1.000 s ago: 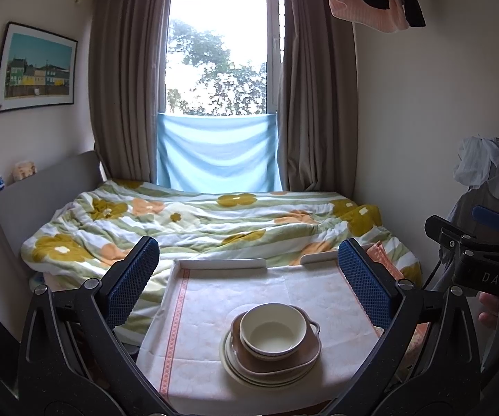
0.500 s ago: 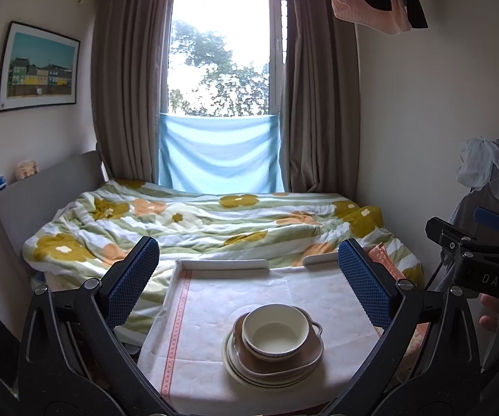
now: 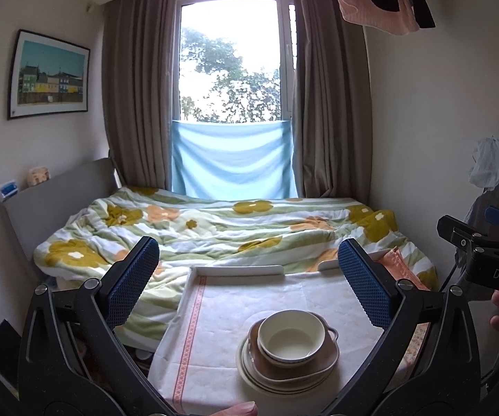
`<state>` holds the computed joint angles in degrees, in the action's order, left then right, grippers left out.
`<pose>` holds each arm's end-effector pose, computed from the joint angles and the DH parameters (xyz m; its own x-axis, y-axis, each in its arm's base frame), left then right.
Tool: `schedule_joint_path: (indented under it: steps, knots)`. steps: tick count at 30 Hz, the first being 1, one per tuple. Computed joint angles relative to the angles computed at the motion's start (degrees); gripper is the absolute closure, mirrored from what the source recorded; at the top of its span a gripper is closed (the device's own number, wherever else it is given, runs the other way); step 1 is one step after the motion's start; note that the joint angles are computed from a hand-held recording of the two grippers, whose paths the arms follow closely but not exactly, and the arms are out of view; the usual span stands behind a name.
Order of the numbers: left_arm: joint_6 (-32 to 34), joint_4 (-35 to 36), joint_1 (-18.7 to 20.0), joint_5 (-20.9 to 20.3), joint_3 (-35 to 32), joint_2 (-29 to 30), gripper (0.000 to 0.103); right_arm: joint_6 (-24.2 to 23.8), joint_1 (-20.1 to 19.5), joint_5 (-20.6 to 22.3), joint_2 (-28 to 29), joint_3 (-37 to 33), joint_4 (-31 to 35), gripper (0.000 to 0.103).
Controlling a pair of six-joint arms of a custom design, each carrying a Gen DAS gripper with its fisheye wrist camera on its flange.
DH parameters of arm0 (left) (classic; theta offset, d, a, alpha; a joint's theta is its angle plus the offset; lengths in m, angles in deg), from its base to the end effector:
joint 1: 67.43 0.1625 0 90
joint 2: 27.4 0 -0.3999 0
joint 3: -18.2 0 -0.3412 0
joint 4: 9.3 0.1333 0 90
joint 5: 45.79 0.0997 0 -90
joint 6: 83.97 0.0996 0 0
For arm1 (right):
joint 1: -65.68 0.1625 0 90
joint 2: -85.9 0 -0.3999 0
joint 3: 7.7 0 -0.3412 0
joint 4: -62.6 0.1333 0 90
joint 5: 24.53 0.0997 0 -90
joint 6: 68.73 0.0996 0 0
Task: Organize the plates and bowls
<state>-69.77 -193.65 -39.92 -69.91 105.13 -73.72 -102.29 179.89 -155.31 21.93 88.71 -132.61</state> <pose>-0.4525 -0.4885 0.2859 -0.6871 0.0888 -0.7211 0.7150 0.2593 -0.6493 0.2939 -0.4873 0.4117 -0.7215 0.0660 0.6892 -0.6244 0.3680 -0.6890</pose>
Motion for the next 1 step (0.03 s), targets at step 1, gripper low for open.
schedule_joint_path:
  steps: [1]
  knots:
    - [0.66,-0.62,0.1,-0.07,-0.15,0.16,0.0,0.09,0.11,-0.13,0.33,-0.29,0.04,0.001]
